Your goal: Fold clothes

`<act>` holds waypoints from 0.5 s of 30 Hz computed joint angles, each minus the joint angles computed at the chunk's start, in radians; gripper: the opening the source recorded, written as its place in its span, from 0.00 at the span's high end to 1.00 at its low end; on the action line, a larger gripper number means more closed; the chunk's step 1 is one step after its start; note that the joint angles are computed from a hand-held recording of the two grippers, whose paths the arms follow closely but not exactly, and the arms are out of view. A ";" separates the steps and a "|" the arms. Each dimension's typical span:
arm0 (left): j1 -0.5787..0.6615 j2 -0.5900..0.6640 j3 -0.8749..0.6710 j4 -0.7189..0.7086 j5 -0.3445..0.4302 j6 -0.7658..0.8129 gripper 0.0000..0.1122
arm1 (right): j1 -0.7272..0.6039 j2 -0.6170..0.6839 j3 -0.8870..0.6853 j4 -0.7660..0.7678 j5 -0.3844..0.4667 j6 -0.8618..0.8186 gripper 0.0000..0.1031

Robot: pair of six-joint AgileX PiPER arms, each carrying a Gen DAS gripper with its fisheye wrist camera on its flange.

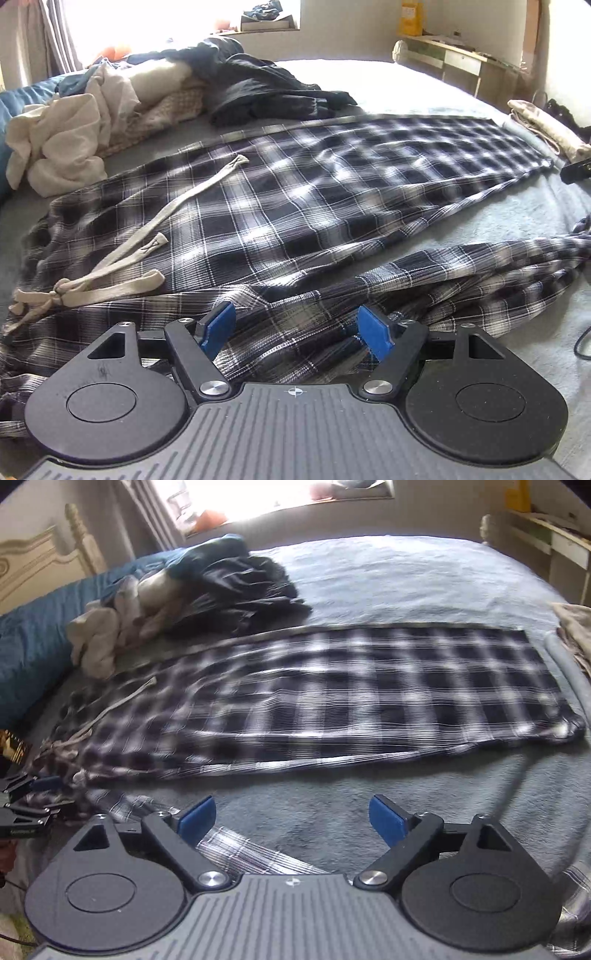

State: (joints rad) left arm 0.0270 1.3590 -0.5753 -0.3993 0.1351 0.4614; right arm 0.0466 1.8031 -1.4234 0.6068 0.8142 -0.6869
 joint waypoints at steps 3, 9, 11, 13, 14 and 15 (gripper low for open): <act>0.009 0.006 0.003 -0.118 0.000 0.116 0.34 | 0.025 -0.021 0.019 0.010 -0.036 -0.045 0.04; 0.029 0.003 0.006 -0.239 0.015 0.242 0.33 | 0.075 -0.053 0.076 0.048 -0.127 -0.165 0.00; 0.032 -0.006 0.010 -0.259 0.020 0.270 0.33 | 0.094 -0.056 0.099 0.049 -0.155 -0.191 0.00; 0.034 -0.016 0.014 -0.278 0.025 0.298 0.33 | 0.110 -0.061 0.121 0.058 -0.176 -0.222 0.00; 0.034 -0.018 0.015 -0.278 0.027 0.303 0.33 | 0.118 -0.064 0.132 0.062 -0.186 -0.237 0.00; 0.031 -0.015 0.013 -0.268 0.028 0.301 0.33 | 0.126 -0.067 0.142 0.066 -0.196 -0.252 0.00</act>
